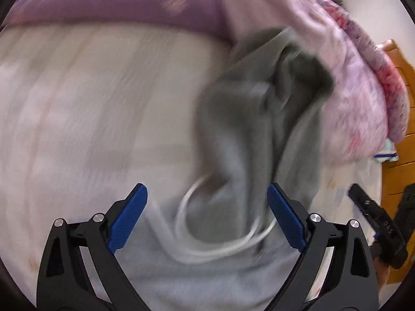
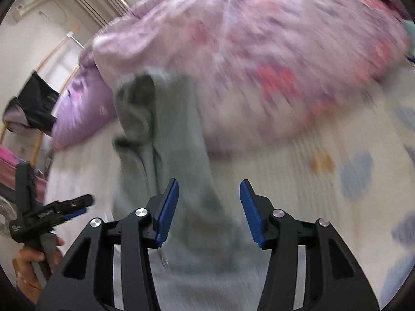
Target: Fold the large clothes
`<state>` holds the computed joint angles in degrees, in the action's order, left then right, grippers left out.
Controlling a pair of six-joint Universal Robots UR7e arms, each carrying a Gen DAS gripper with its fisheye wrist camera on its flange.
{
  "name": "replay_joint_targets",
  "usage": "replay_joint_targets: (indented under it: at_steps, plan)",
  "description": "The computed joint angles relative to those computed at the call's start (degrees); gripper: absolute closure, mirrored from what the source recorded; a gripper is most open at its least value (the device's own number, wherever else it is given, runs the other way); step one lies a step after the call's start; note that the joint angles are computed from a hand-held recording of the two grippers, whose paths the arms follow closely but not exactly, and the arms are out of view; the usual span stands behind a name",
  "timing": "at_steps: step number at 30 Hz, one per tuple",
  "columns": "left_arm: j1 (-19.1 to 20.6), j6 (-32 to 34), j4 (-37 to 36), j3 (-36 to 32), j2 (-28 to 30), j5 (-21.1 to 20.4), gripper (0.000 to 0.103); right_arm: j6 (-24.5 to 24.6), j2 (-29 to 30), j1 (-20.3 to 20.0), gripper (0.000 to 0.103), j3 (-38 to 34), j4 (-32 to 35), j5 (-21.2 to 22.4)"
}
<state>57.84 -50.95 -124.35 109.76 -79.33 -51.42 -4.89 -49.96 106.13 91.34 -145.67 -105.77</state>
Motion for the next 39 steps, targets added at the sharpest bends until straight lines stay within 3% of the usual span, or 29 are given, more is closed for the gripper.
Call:
replay_joint_targets:
  at_steps: [4, 6, 8, 12, 16, 18, 20, 21, 22, 23, 24, 25, 26, 29, 35, 39]
  plan:
    - [2.65, 7.03, -3.49, -6.87, 6.23, 1.32, 0.010, 0.62, 6.09, -0.79, 0.054, -8.01, 0.39, 6.04]
    - [3.88, 8.91, -4.31, -9.10, 8.21, 0.96, 0.010, -0.91, 8.64, -0.28, 0.046, -11.09, 0.80, 5.79]
    - [5.53, 10.61, -5.34, -10.76, 9.79, -0.81, 0.010, -2.01, 11.53, 0.21, 0.046, -14.56, 1.65, 5.52]
    - [7.44, 9.81, -3.01, -13.64, 12.70, 0.16, 0.010, 0.33, 15.70, -0.13, 0.038, -19.44, 2.35, 2.73]
    - [9.30, 11.44, -4.15, -15.65, 14.55, -1.36, 0.012, 2.18, 18.28, -1.40, 0.037, -23.49, 6.12, 6.35]
    - [9.98, 11.37, -5.23, -15.86, 14.62, -3.50, 0.037, 1.63, 19.40, -1.21, 0.037, -24.93, 7.22, 5.02]
    - [10.04, 9.87, -4.44, -15.88, 14.39, -4.06, 0.039, 2.33, 19.77, -1.42, 0.037, -24.93, 6.47, 5.81]
    - [9.99, 10.66, -5.00, -15.53, 14.26, -3.89, 0.044, 2.53, 19.63, -1.59, 0.039, -24.53, 6.03, 6.75]
    - [9.98, 11.38, -4.61, -15.66, 14.41, -3.58, 0.047, 2.61, 19.59, -1.70, 0.052, -24.35, 5.89, 7.91]
    - [10.23, 11.57, -4.80, -15.71, 14.46, -4.44, 0.057, 3.04, 19.63, -1.97, 0.065, -24.55, 6.91, 9.45]
    - [10.29, 11.74, -5.49, -15.17, 14.10, -4.96, 0.074, 3.70, 19.77, -2.00, 0.084, -24.76, 7.48, 9.37]
    - [9.96, 11.71, -5.07, -15.07, 14.01, -3.78, 0.088, 3.56, 19.16, -1.96, 0.087, -23.81, 6.59, 9.05]
    - [9.17, 11.27, -5.17, -14.27, 13.38, -1.89, 0.094, 3.12, 18.04, -2.00, 0.089, -21.93, 4.55, 9.31]
    - [6.50, 11.68, -9.93, -9.88, 10.37, 1.49, 0.094, 1.99, 13.61, -1.67, 0.090, -15.43, -1.43, 9.80]
    - [0.18, 9.08, -11.67, -0.36, 0.91, 7.06, 0.095, -2.35, 3.17, -0.02, 0.091, -2.60, -7.97, 11.24]
    - [-5.45, -1.00, -6.54, 7.65, -8.42, 11.16, 0.095, -3.26, -5.35, 0.44, 0.091, 6.09, -8.29, 12.52]
